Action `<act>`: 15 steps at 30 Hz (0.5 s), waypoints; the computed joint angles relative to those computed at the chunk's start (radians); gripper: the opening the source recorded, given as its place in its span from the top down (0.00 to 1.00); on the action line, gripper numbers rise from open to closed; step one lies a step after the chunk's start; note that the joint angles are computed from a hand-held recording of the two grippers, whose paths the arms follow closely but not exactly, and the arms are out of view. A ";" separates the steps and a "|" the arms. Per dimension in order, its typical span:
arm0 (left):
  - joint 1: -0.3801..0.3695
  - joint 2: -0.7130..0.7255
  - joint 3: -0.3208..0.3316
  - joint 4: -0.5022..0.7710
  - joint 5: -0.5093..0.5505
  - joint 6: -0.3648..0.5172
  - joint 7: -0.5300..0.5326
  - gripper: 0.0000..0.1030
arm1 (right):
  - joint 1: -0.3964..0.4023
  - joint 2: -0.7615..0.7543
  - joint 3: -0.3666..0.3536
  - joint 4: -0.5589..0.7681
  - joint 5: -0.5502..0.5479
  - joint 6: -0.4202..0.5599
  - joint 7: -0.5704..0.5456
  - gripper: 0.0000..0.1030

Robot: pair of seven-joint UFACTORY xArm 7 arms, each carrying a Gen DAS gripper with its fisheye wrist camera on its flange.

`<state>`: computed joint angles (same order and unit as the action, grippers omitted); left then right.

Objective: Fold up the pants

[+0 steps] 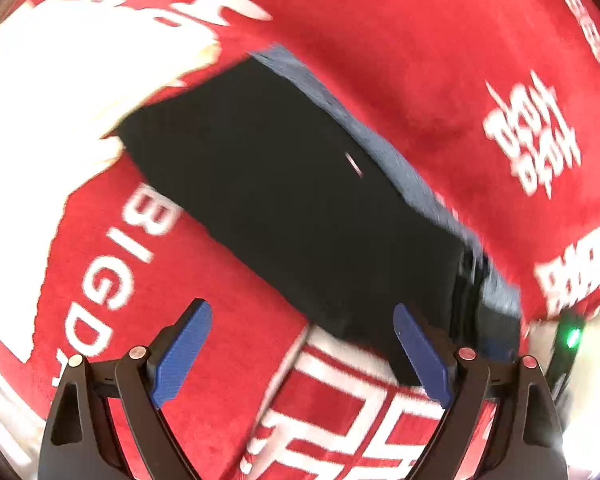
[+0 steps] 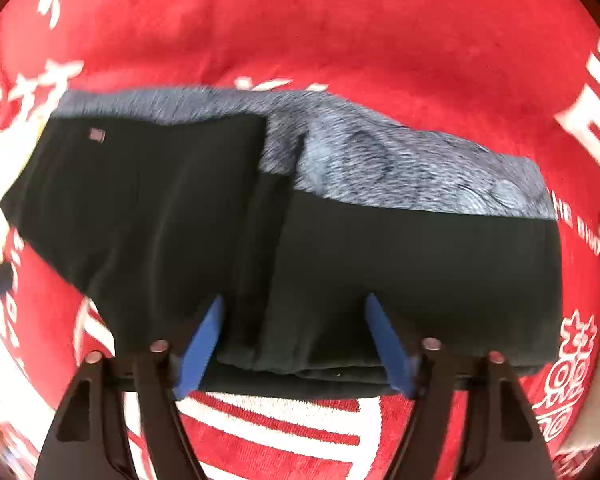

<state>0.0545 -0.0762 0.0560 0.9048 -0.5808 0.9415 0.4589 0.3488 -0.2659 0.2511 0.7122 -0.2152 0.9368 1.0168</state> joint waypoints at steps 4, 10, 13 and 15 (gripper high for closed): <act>0.031 0.063 0.022 0.043 -0.113 -0.013 0.026 0.10 | 0.001 0.009 0.000 0.004 -0.003 -0.006 0.012 0.20; 0.087 0.155 0.013 0.098 -0.282 0.009 0.111 0.10 | 0.003 0.008 0.002 -0.005 -0.013 -0.013 0.004 0.18; 0.118 0.209 -0.001 0.127 -0.350 0.051 0.136 0.10 | 0.003 0.008 0.005 -0.010 -0.023 -0.017 0.011 0.18; 0.128 0.226 -0.012 0.130 -0.360 0.052 0.138 0.10 | 0.002 0.011 0.007 -0.008 -0.030 -0.015 0.018 0.18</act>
<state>0.1822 0.1500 0.0443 1.0351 -0.9411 0.9935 0.5966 0.3510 -0.2549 0.2580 0.7043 -0.2451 0.9221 1.0345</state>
